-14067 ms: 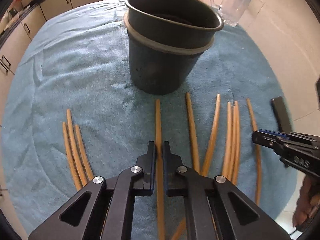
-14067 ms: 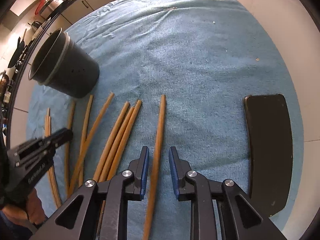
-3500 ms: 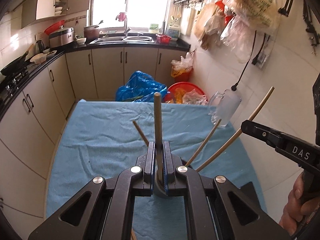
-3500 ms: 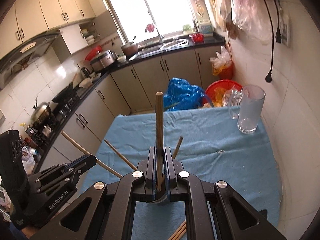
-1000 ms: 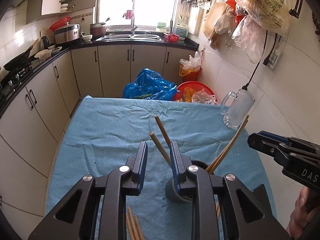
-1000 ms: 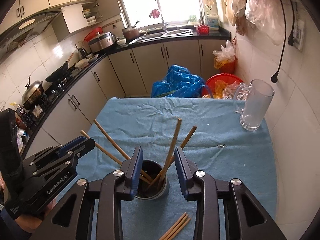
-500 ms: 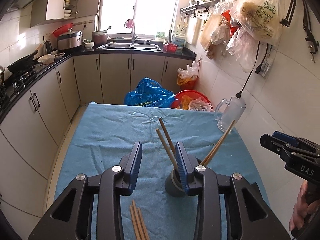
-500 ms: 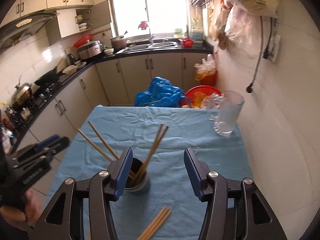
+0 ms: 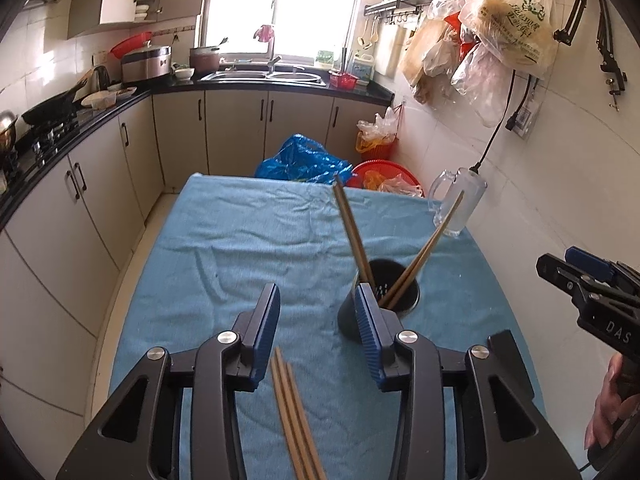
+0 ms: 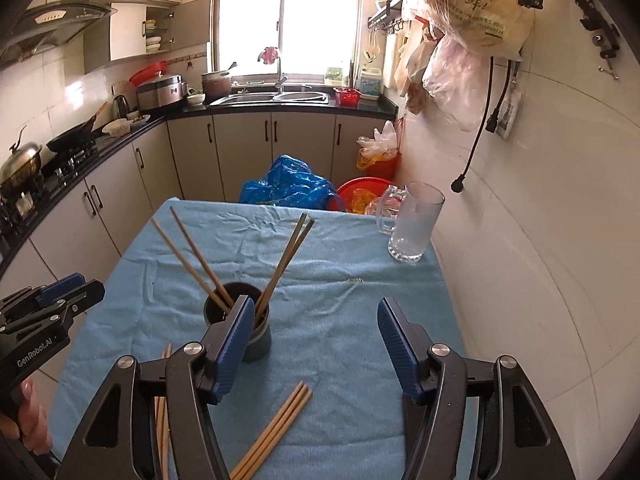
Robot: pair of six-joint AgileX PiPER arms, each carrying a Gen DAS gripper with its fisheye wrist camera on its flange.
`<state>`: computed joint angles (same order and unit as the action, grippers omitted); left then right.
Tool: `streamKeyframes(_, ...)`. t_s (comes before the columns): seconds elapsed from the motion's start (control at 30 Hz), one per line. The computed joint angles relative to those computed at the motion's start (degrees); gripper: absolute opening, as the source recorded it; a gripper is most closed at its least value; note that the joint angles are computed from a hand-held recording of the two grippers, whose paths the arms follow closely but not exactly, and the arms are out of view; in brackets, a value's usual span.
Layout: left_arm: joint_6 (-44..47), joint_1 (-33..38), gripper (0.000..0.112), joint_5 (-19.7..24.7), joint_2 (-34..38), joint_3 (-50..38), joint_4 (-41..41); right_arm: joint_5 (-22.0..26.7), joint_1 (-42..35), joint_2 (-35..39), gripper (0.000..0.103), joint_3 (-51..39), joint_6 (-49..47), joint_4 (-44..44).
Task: Organize utensils
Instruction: 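Withdraw both open tools from the holder cup, then lower both tools to the chopsticks on the towel and close each on one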
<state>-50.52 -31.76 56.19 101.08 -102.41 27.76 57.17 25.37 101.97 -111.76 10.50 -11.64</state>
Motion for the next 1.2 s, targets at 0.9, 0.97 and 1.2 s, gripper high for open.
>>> streamKeyframes(0.9, -7.5, -2.0, 0.039, -2.8, -13.3, 23.3, -0.8, -2.3, 9.7, -8.9, 0.069, 21.5, 8.0, -2.7)
streamKeyframes(0.97, -7.4, -2.1, 0.039, -2.8, -13.4, 23.7, -1.1, -2.2, 9.9, -8.8, 0.069, 21.8, 8.3, -2.7)
streamKeyframes(1.2, -7.2, -2.0, 0.039, -3.1, -13.4, 24.5, -2.1, -1.7, 9.6, -8.0, 0.069, 22.2, 8.2, -1.2)
